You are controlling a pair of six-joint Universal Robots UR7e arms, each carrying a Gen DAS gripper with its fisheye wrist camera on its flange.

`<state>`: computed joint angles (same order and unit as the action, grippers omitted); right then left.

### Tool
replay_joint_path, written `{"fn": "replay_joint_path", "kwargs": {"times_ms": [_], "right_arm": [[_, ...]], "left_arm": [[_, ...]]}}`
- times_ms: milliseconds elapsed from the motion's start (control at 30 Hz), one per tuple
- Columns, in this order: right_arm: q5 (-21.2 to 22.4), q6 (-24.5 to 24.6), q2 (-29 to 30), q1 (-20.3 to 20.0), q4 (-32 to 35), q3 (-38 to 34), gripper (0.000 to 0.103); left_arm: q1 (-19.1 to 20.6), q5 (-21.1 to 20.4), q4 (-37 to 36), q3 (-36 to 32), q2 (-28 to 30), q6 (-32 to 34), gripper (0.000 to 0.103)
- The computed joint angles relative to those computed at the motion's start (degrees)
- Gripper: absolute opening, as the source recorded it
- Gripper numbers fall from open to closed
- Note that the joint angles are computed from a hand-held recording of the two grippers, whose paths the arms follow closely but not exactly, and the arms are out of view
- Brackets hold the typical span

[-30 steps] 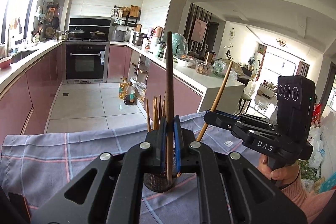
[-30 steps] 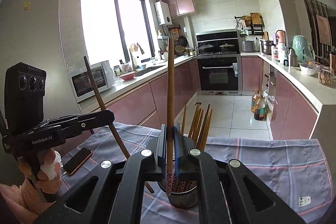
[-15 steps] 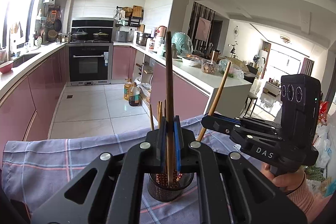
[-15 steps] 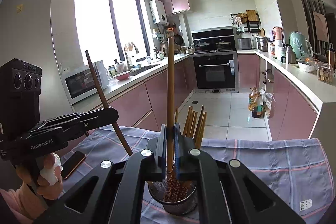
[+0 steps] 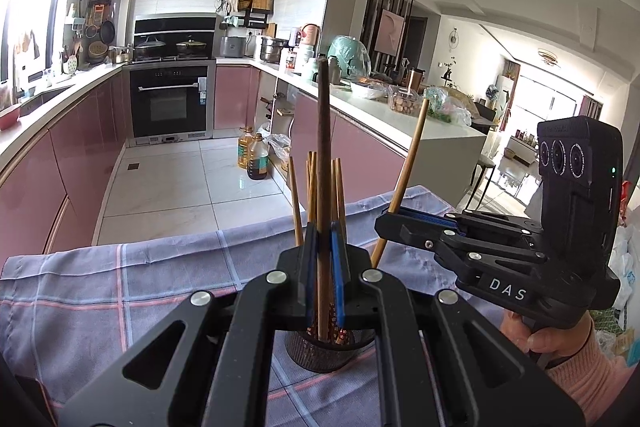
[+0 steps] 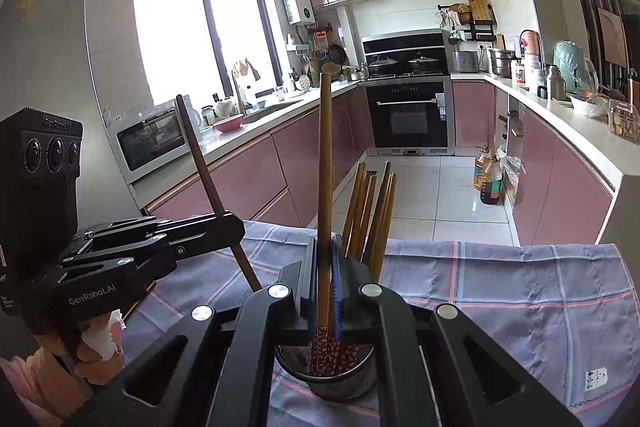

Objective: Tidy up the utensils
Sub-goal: 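Lower the chopstick into the mesh cup with the left tool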

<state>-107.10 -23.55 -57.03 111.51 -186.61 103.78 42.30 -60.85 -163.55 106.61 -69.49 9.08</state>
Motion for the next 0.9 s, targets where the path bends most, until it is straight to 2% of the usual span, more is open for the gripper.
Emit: {"fn": "replay_joint_path", "kwargs": {"times_ms": [900], "right_arm": [[-1.15,2.07,1.88,-1.07,3.73,-1.58,0.006]], "left_arm": [[0.86,-0.09,4.89,-1.05,1.21,-1.65,0.008]]}}
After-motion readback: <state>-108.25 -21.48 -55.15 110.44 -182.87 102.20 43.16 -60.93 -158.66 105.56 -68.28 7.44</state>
